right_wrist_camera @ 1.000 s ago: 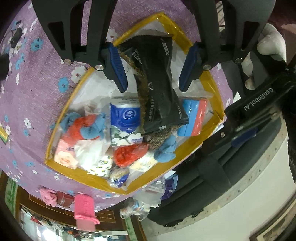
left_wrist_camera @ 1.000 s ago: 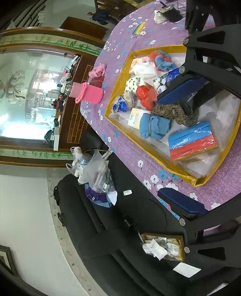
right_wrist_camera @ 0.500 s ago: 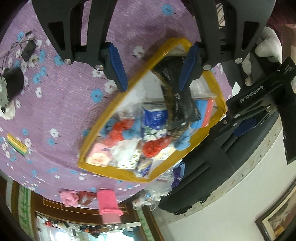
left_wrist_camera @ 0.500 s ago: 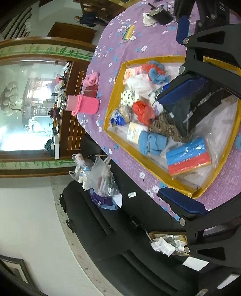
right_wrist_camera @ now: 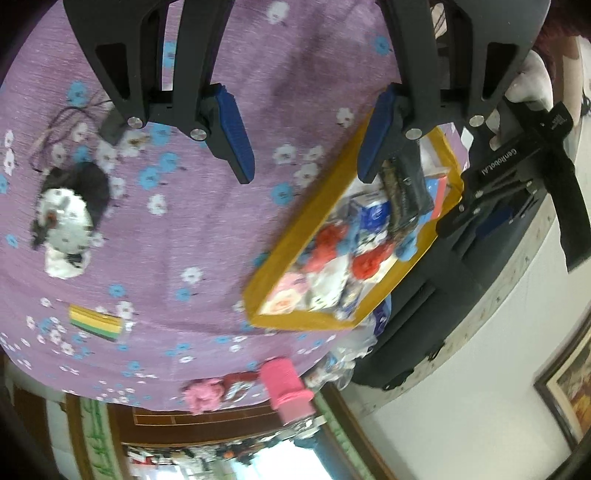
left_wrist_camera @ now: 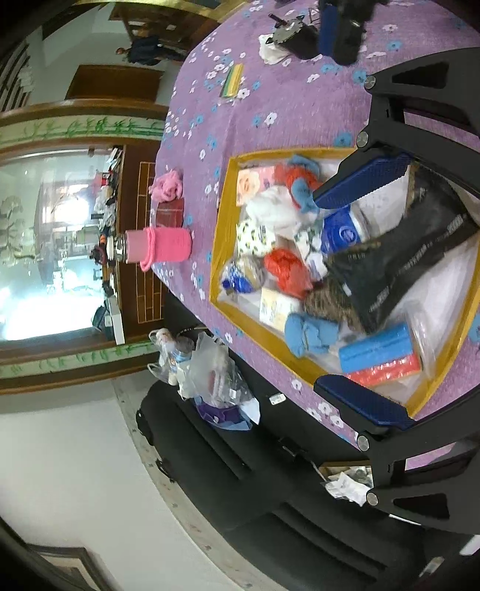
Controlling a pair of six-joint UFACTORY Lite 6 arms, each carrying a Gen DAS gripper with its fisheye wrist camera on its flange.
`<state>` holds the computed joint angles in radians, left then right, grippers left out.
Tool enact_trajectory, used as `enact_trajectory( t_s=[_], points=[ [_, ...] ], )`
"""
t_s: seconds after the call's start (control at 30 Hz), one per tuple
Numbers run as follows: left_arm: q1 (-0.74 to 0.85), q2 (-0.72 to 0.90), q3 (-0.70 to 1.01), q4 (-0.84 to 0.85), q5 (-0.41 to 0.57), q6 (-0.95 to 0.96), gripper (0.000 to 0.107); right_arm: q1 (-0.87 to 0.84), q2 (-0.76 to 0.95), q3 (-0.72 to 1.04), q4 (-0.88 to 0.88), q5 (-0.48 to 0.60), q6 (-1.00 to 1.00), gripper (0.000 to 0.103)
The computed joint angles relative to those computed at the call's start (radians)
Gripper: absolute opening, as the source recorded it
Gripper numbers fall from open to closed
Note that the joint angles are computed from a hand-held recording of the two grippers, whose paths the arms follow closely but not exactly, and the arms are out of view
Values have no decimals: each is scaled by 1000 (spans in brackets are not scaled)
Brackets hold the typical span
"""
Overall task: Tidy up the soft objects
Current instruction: 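Move both tools back toward the yellow-green sponge pack and white cloth, then grasp the yellow-green sponge pack with the left tool while the right tool grasps the white cloth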
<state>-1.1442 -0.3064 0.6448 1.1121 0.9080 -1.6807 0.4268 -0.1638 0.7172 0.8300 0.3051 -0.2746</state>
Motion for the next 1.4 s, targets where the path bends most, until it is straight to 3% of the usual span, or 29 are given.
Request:
enact_trajectory(
  t_s=[0.37, 0.53, 0.7, 0.87, 1.0, 1.1, 1.23, 1.4],
  points=[
    [-54, 224, 199, -11, -3, 38, 92, -386, -237, -162, 82, 183, -209, 57],
    [20, 235, 267, -78, -166, 154, 92, -639, -298, -162, 27, 298, -262, 57],
    [173, 311, 380, -322, -401, 448, 92, -884, -253, -104, -4, 386, -334, 64],
    [249, 456, 546, -611, -477, 784, 92, -1000, -57, -1, 15, 396, -406, 64],
    [261, 541, 626, -691, -505, 882, 92, -989, 137, 124, 26, 377, -418, 64],
    [277, 596, 656, -751, -537, 934, 92, -920, 338, 328, -45, 339, -346, 63],
    [308, 645, 681, -847, -563, 1017, 92, -846, 663, 694, -159, 373, -220, 63],
    [338, 698, 713, -853, -581, 1020, 92, -782, 1058, 1201, -319, 510, -44, 63]
  ],
)
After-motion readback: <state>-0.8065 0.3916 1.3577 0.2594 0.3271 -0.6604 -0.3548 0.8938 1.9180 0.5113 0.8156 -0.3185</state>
